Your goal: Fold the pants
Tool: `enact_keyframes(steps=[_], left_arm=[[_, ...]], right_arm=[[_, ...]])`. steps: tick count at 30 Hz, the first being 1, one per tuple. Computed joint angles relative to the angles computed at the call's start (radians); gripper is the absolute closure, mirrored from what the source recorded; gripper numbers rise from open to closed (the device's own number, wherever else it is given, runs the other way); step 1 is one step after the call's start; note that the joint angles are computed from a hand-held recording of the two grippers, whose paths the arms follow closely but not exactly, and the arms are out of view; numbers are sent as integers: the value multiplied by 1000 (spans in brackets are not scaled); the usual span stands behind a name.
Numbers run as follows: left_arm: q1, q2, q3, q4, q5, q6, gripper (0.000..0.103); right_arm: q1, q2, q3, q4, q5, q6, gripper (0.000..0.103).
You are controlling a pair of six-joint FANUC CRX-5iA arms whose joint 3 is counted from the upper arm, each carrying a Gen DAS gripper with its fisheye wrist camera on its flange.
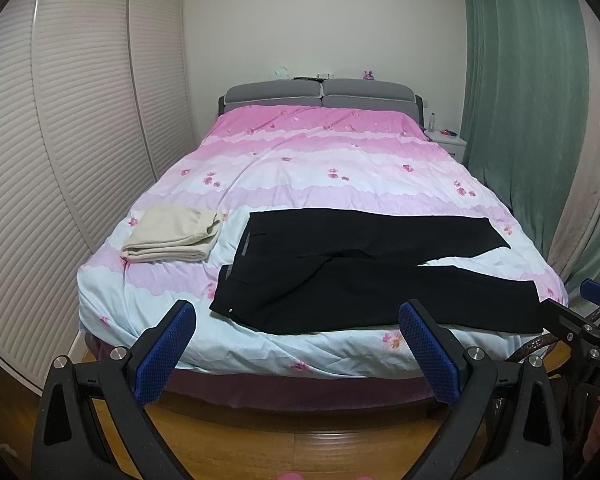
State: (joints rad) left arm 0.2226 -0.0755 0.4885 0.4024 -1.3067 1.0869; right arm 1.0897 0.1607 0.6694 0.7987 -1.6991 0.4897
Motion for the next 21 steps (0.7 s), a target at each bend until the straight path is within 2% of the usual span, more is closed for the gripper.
enact_keyframes(steps=[21], left_arm=[[-1,-7,-3,-2,3,5,0]], right_arm=[[1,-7,-5,-6,-3,-2,0]])
